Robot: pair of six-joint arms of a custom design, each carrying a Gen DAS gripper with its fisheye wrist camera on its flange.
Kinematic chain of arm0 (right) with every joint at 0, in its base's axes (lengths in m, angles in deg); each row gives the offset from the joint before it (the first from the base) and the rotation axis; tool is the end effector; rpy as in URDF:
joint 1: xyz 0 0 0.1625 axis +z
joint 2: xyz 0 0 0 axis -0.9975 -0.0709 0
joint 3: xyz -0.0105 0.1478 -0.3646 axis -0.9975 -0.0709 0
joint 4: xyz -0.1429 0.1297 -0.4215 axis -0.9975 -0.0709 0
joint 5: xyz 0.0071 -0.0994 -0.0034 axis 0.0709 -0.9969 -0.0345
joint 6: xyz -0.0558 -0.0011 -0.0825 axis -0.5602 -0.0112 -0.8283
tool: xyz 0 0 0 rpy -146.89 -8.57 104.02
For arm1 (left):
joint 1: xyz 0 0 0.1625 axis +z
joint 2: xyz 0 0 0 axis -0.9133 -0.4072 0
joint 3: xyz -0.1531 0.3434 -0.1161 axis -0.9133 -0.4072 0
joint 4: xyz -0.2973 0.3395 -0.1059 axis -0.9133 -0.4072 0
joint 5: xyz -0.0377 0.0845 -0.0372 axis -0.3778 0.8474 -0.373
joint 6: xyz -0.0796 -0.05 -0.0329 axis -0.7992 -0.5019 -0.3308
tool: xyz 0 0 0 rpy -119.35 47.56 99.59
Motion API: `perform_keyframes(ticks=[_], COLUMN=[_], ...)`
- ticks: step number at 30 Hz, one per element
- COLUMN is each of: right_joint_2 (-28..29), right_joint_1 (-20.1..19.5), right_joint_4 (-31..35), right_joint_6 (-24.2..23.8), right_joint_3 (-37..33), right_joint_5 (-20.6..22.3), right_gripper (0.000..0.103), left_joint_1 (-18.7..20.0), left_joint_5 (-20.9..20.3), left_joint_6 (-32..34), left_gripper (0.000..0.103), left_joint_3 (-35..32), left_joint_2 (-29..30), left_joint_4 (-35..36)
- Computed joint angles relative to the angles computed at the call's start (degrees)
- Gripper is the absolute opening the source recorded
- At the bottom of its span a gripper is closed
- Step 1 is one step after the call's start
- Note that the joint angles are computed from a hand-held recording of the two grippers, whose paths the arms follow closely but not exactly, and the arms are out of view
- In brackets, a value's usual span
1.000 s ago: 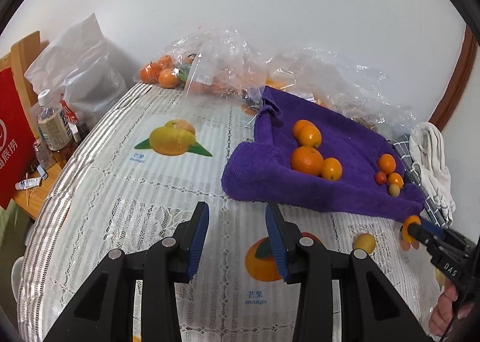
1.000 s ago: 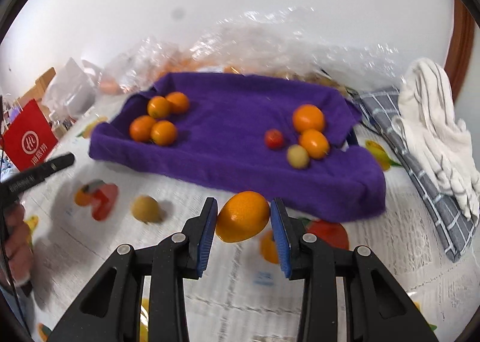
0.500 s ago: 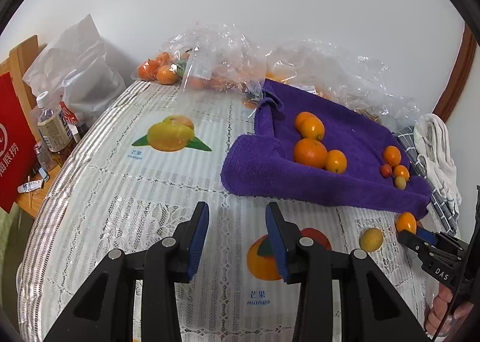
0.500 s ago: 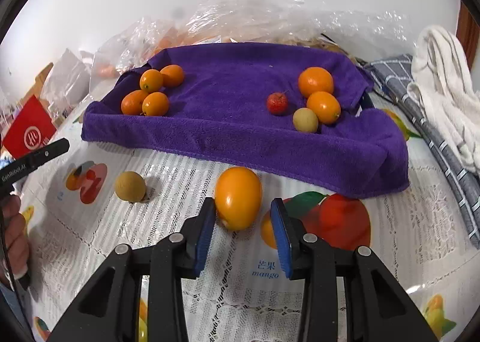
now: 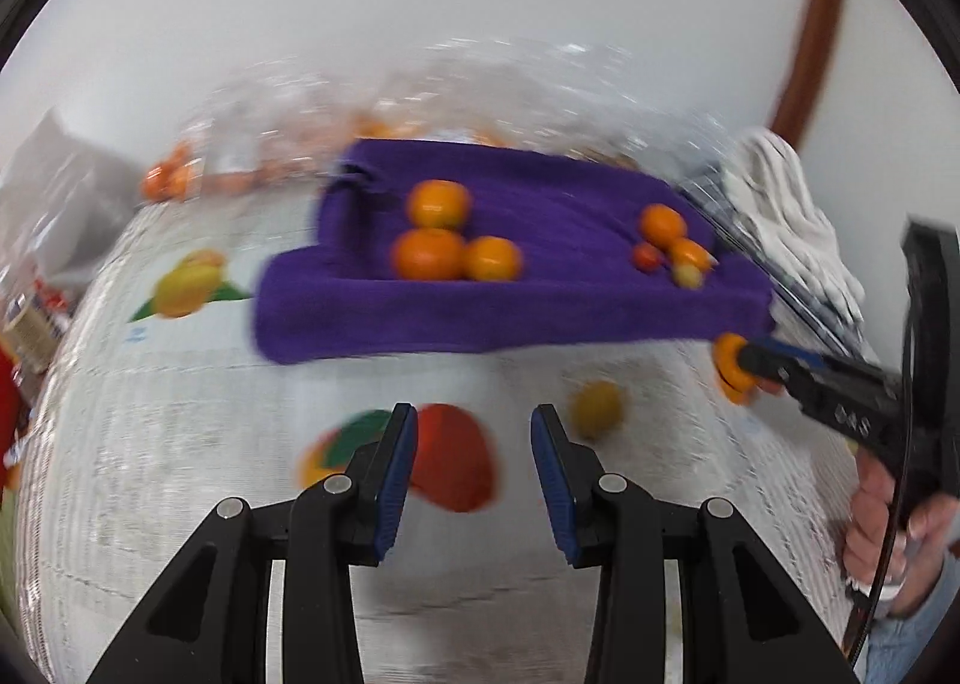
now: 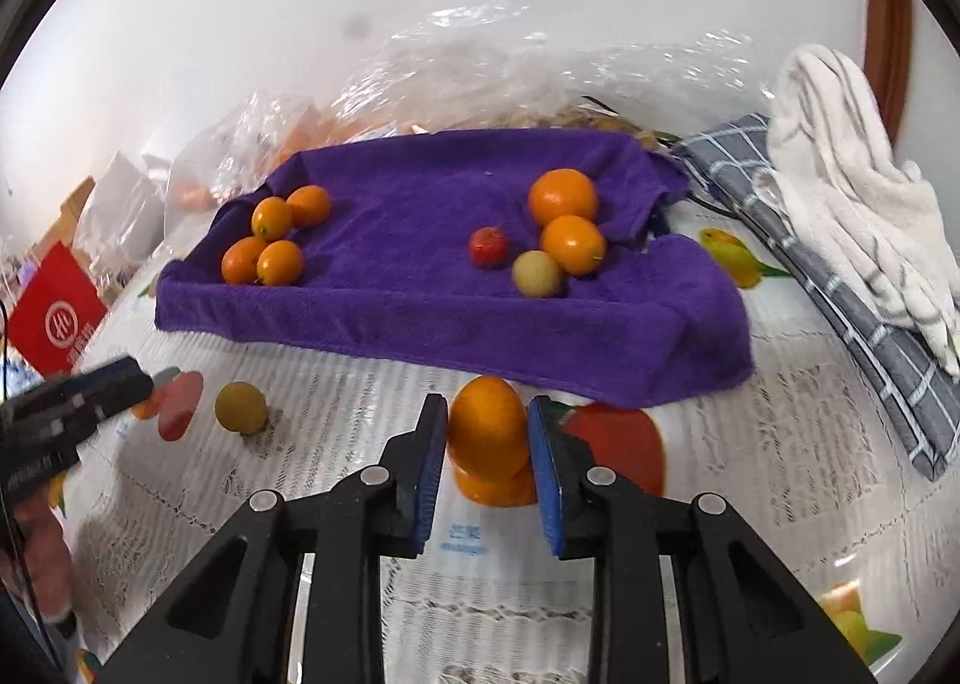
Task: Organize fruits
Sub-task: 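Grasp a yellow-orange fruit with the right tool while the left tool grasps a yellow-green fruit, then carry both held fruits over the purple towel and lower them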
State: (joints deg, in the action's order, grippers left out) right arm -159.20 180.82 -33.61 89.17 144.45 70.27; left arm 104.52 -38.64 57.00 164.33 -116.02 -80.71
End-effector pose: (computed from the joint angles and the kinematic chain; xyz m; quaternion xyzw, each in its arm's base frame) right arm 0.0939 -0.2242 0.0559 0.0010 -0.8703 0.3840 0.3085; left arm -0.0893 -0.3063 0.0927 0.3581 0.8919 -0.2013 0.1891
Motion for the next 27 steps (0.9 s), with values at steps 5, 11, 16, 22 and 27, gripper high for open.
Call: perform_keyframes(ticks=[5, 11, 16, 22, 27], right_joint_2=[-4.3, -5.3, -3.9, 1.2, 4.8], right_joint_1=[-2.9, -5.0, -5.9, -3.5, -0.9], right_joint_4=[2.0, 3.9, 4.7, 3.7, 1.3], right_joint_6=[0.7, 0.8, 1.4, 1.3, 0.8], right_joint_3=[1.6, 1.9, 1.3, -0.8, -2.0], right_joint_5=[-3.0, -5.8, -7.1, -3.7, 0.1], right_gripper=[0.026, 0.030, 0.034, 0.043, 0.040], left_joint_1=[-2.5, -2.5, -2.9, -1.5, 1.8], left_joint_5=[-2.3, -3.1, -1.3, 4.0, 5.9], left_joint_6=[-1.7, -2.9, -1.5, -1.6, -3.0], left_gripper=[0.037, 0.035, 0.027, 0.027, 0.027], left_joint_3=[-1.9, -4.3, -4.1, -2.9, -4.0], left_joint_2=[7.7, 15.1, 17.4, 15.0, 14.9], left_joint_4=[-1.1, -3.9, -7.4, -12.4, -13.7])
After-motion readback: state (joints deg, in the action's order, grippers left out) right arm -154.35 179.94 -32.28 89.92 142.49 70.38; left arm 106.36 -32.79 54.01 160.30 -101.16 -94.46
